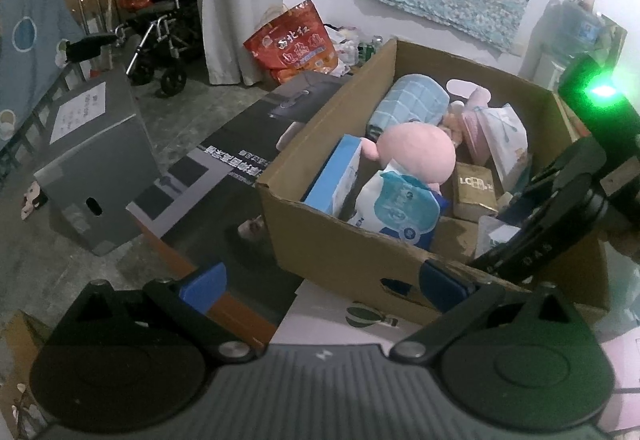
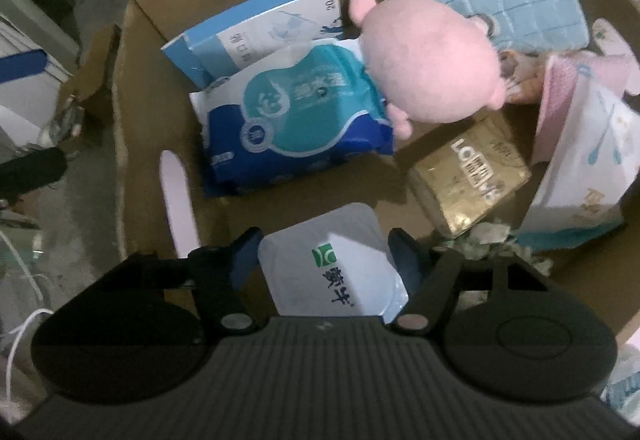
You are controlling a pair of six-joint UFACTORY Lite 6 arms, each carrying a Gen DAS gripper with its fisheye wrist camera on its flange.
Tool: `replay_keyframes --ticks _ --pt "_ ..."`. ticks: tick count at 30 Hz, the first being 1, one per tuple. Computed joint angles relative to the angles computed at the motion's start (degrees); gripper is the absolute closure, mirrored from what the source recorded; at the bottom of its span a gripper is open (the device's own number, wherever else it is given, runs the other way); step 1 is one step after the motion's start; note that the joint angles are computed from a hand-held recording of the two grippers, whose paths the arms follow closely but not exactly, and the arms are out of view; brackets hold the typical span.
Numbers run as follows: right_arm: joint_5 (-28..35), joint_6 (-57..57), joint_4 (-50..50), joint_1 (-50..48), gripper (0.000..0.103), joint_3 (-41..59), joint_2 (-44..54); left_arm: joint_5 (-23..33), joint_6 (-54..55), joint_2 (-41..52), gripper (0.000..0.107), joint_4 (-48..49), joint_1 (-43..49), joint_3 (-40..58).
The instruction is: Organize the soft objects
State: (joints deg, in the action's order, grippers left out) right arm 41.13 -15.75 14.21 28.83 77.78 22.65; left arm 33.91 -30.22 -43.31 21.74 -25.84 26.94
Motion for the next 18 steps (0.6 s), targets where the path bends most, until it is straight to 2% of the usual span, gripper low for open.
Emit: replay_keyframes --ticks 3,11,18 --pt "-0.3 -0.2 1.2 -0.6 0.034 -1.3 -1.1 -0.6 0.5 0.3 0.004 -0.5 0.2 -0.1" --pt "1.0 -7.1 12.3 -3.7 0.036 -3.0 -1.1 -3.0 4.2 1.3 0.004 -3.3 1.9 0.0" --pt "-0.4 -6.9 13.9 -4.7 0.031 -2.0 -3.4 -4.6 7.3 2.3 0.004 -5.5 3.8 0.1"
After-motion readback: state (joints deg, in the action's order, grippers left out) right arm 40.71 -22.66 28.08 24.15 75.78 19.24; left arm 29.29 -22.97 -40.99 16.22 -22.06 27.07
